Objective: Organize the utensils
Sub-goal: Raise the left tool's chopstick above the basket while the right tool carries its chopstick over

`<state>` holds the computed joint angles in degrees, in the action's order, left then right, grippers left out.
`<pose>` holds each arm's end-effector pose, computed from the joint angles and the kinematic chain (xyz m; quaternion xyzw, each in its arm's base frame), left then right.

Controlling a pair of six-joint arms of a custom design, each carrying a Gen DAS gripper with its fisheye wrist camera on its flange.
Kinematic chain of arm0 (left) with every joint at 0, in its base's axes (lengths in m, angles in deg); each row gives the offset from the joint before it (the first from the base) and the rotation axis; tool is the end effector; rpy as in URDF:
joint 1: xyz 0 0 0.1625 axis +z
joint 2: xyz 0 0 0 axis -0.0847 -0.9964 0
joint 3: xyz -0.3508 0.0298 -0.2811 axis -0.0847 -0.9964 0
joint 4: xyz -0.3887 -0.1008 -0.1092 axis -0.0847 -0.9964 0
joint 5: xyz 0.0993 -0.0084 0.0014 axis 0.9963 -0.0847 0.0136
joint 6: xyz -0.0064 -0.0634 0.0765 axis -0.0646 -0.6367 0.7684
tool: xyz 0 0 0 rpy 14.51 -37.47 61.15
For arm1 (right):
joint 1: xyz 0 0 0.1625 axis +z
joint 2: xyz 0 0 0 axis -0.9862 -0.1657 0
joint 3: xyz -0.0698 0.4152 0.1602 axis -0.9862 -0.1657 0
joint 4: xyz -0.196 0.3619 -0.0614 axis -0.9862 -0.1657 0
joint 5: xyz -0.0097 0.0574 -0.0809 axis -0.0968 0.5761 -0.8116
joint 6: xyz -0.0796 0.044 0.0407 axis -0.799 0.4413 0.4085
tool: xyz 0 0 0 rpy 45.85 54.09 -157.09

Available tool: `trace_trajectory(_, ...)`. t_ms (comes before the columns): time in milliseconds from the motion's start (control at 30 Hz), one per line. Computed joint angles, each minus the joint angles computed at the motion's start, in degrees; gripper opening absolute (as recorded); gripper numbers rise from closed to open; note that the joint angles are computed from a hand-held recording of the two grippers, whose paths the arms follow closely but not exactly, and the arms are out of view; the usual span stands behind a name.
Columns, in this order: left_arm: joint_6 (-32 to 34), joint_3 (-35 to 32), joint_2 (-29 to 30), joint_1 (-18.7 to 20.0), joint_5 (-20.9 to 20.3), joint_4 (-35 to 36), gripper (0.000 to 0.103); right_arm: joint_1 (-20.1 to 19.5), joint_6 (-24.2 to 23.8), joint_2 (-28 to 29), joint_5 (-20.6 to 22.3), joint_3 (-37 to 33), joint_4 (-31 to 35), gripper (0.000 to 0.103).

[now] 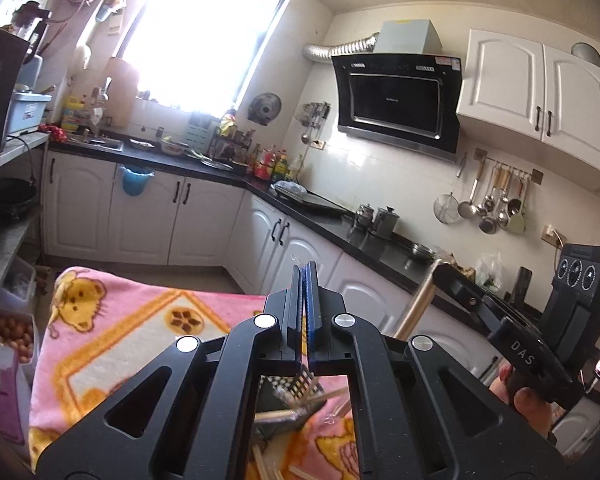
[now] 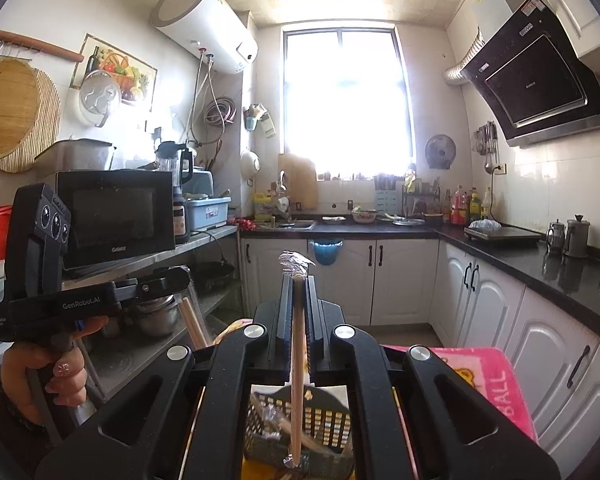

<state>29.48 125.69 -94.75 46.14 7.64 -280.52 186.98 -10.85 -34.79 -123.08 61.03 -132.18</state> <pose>-0.3285 -0.5634 0.3168 0.1734 0.7696 -0.5978 0.1424 0.3499 -0.6420 0.3247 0.5025 -0.7426 0.4420 0.0254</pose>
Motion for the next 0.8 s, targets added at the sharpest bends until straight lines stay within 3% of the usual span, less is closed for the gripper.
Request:
trace_trajectory(300,2.7,-4.1,1.8,2.0,-0.7,-2.6,0.0,-0.4,0.1,3.8,2.1,-4.2,-3.3,0.006)
trace_trajectory(800,-2.3,-5.6,5.8,6.8,-5.1,-0.4,0.0,-2.5,-2.8,10.0,-0.8,-6.3,-8.6,0.006)
